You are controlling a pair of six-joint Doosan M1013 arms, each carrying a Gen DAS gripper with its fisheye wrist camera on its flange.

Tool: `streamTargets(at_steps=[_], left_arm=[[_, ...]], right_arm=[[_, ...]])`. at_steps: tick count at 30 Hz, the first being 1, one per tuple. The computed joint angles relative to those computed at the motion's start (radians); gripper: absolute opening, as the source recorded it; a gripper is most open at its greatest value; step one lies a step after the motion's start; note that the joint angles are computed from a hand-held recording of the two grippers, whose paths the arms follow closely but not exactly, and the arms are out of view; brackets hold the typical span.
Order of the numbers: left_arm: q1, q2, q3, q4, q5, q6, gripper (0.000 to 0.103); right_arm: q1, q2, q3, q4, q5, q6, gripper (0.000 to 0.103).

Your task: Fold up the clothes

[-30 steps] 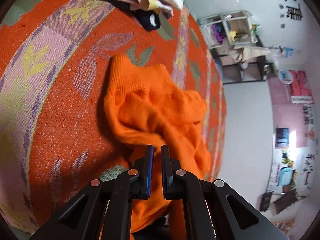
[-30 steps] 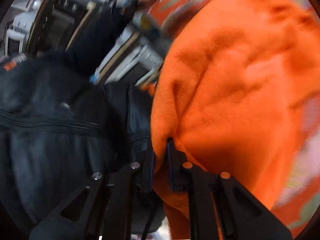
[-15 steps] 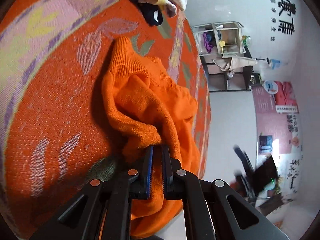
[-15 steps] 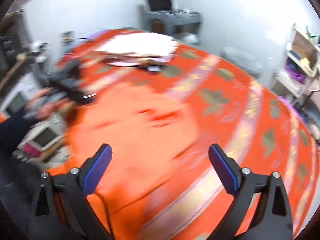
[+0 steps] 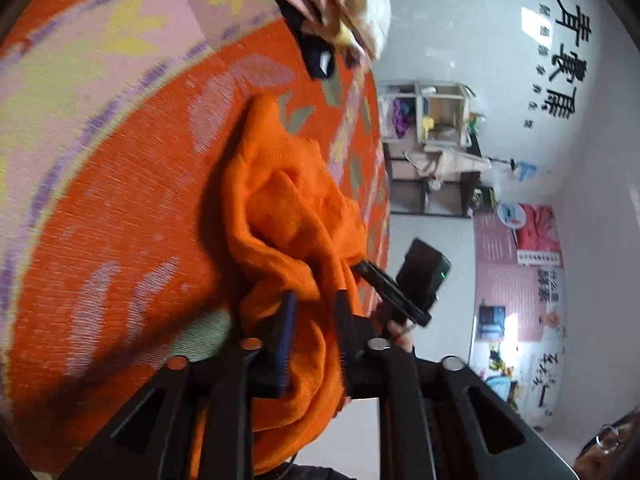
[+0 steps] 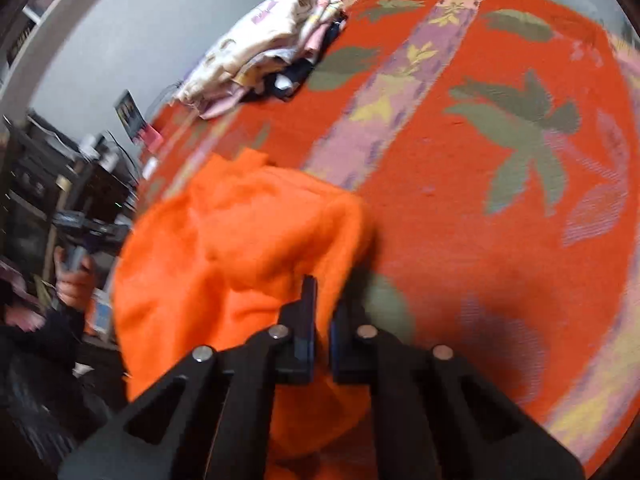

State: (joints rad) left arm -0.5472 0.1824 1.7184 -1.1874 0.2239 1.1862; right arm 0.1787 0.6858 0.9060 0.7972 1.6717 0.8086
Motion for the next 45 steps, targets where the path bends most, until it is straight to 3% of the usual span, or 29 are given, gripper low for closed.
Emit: streamTargets(at_steps=[1, 3, 8, 12, 16, 18, 22, 24, 28, 30, 32, 33, 34, 36, 38, 40, 41, 43, 45], left_arm=[[-0.002, -0.006, 0.005, 0.065, -0.012, -0.067, 0.042], [-0.003, -0.018, 0.013, 0.181, -0.029, -0.187, 0.048], [0.02, 0.009, -0.056, 0.293, 0.091, -0.196, 0.054], [0.032, 0.052, -0.132, 0.277, 0.203, -0.105, 0.056], [0.024, 0.127, -0.273, 0.564, 0.352, -0.26, 0.056], [0.018, 0.165, -0.341, 0.668, 0.43, -0.29, 0.056], [0.004, 0.215, -0.442, 0.724, 0.567, -0.162, 0.056], [-0.02, 0.228, -0.486, 0.828, 0.637, -0.143, 0.056], [-0.05, 0.26, -0.55, 0.93, 0.763, -0.076, 0.056], [-0.06, 0.272, -0.563, 1.003, 0.811, -0.103, 0.056], [-0.069, 0.289, -0.581, 1.068, 0.856, -0.13, 0.032], [-0.074, 0.299, -0.591, 1.098, 0.878, -0.14, 0.004], [-0.079, 0.309, -0.6, 1.127, 0.9, -0.15, 0.004], [-0.102, 0.308, -0.604, 1.212, 0.902, -0.176, 0.004], [-0.129, 0.302, -0.602, 1.308, 0.892, -0.204, 0.003], [-0.14, 0.272, -0.562, 1.349, 0.819, -0.273, 0.003], [-0.139, 0.25, -0.531, 1.353, 0.76, -0.317, 0.003], [-0.134, 0.19, -0.449, 1.373, 0.599, -0.44, 0.003], [-0.137, 0.143, -0.393, 1.438, 0.485, -0.56, 0.003]], right_arm=[[-0.011, -0.012, 0.022, 0.069, 0.011, 0.02, 0.006], [-0.036, -0.041, 0.068, 0.213, 0.023, 0.053, 0.006], [-0.157, -0.165, 0.128, 0.407, -0.133, 0.012, 0.006], [-0.22, -0.249, 0.158, 0.321, -0.275, -0.026, 0.005], [-0.249, -0.284, 0.207, 0.187, -0.341, 0.019, 0.005], [-0.261, -0.288, 0.238, 0.166, -0.353, 0.042, 0.005], [-0.279, -0.3, 0.297, 0.179, -0.354, 0.051, 0.005], [-0.275, -0.301, 0.308, 0.18, -0.356, 0.046, 0.005], [-0.278, -0.291, 0.31, 0.186, -0.35, 0.041, 0.005], [-0.279, -0.288, 0.314, 0.192, -0.346, 0.037, 0.005], [-0.276, -0.291, 0.321, 0.18, -0.354, 0.026, 0.005], [-0.274, -0.294, 0.325, 0.171, -0.359, 0.02, 0.005], [-0.272, -0.297, 0.33, 0.162, -0.365, 0.014, 0.005], [-0.263, -0.316, 0.35, 0.123, -0.408, -0.012, 0.005], [-0.243, -0.36, 0.395, 0.045, -0.508, -0.075, 0.005], [-0.213, -0.421, 0.449, -0.044, -0.629, -0.164, 0.005], [-0.194, -0.455, 0.481, -0.096, -0.702, -0.21, 0.004], [-0.131, -0.545, 0.575, -0.275, -0.939, -0.301, 0.004], [-0.077, -0.623, 0.667, -0.405, -1.167, -0.394, 0.003]])
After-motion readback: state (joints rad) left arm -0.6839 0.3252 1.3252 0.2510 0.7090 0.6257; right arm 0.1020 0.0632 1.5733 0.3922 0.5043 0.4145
